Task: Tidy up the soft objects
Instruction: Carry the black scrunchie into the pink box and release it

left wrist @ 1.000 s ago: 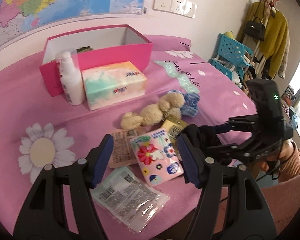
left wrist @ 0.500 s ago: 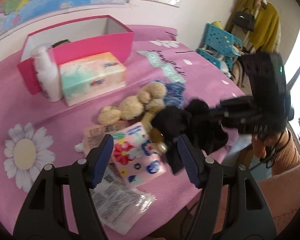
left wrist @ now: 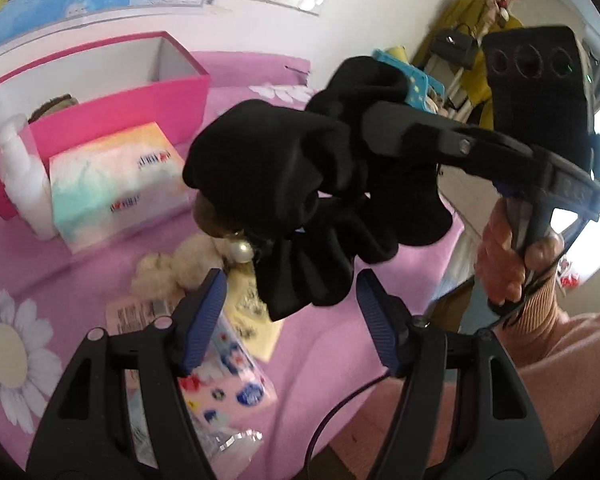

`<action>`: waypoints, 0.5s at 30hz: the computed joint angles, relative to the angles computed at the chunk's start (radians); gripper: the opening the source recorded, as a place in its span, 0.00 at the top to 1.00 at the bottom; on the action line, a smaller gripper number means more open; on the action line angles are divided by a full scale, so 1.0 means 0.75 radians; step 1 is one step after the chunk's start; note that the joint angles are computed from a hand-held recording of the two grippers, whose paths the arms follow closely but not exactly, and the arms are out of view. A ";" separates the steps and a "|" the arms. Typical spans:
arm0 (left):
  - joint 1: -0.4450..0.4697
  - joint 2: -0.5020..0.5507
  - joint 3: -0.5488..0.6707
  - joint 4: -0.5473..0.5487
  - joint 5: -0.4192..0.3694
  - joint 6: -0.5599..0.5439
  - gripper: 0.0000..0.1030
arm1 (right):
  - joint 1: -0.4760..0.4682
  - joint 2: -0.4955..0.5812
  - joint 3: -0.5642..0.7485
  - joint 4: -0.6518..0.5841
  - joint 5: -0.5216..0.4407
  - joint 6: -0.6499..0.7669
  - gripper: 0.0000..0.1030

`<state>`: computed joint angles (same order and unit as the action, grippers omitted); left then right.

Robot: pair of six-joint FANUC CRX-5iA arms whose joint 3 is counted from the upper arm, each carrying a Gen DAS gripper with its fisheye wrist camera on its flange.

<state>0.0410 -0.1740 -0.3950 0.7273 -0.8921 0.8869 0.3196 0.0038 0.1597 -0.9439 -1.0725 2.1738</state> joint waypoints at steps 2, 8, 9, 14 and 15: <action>0.005 0.010 0.016 0.022 0.033 -0.012 0.33 | -0.007 0.021 0.031 -0.026 -0.011 0.024 0.91; 0.038 0.106 0.140 0.059 0.052 0.023 0.44 | -0.011 0.148 0.201 -0.064 -0.025 0.044 0.91; 0.044 0.124 0.166 0.062 0.047 0.033 0.49 | -0.019 0.196 0.268 -0.103 -0.034 0.053 0.91; 0.063 0.204 0.295 -0.004 0.060 0.124 0.57 | -0.003 0.327 0.456 -0.079 -0.053 -0.011 0.91; 0.071 0.232 0.334 -0.014 0.048 0.150 0.59 | -0.002 0.351 0.490 -0.078 -0.053 -0.022 0.91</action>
